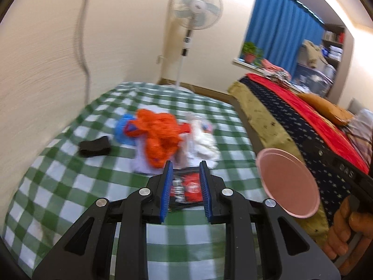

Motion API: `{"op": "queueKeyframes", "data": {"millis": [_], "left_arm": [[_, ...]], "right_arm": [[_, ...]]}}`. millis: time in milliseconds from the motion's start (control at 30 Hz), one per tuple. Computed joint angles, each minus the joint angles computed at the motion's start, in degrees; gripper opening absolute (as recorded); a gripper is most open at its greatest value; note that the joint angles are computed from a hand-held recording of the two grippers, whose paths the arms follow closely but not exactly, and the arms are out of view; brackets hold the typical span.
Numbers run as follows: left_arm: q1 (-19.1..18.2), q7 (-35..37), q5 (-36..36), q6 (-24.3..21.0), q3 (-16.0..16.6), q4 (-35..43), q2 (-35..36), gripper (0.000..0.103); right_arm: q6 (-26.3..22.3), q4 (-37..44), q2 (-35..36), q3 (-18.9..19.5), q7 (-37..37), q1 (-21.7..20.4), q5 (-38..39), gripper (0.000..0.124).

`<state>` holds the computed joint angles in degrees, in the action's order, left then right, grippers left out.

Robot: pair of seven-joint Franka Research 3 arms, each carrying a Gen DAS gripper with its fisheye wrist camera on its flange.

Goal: Collect trash
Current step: 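Grasp the black-and-red snack packet with the right gripper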

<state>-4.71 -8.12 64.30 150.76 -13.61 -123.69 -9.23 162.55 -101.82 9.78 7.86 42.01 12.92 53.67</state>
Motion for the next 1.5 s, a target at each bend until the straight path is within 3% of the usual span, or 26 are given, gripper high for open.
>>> {"op": "queueKeyframes", "data": {"millis": [367, 833, 1033, 1100, 1233, 1500], "left_arm": [[1.52, -5.31, 1.27, -8.78, 0.27, -2.48, -1.5, 0.023], [2.4, -8.66, 0.89, -12.49, 2.32, -1.5, 1.27, 0.023], [3.46, -10.14, 0.25, -14.49, 3.36, -1.72, 1.28, 0.023], [3.9, -10.55, -0.29, -14.62, 3.75, -1.86, 1.37, 0.023], [4.84, -11.5, -1.18, -13.53, 4.56, -2.09, 1.8, 0.023], [6.81, -10.48, -5.05, -5.72, 6.37, -2.52, 3.41, 0.032]], "right_arm": [[-5.95, 3.83, 5.15, 2.32, 1.32, 1.95, -1.59, 0.037], [-14.86, 11.54, 13.72, 3.37, 8.37, 2.65, -7.71, 0.038], [-18.64, 13.14, 14.88, 4.41, 7.13, 2.35, -8.24, 0.038], [-19.32, 13.14, 14.84, 4.45, 6.27, 2.44, -8.64, 0.037], [-20.51, 12.95, 14.54, 4.69, 4.64, 2.17, -7.93, 0.016], [-20.63, 12.0, 13.38, 4.74, 1.53, 1.75, -4.43, 0.009]]}}
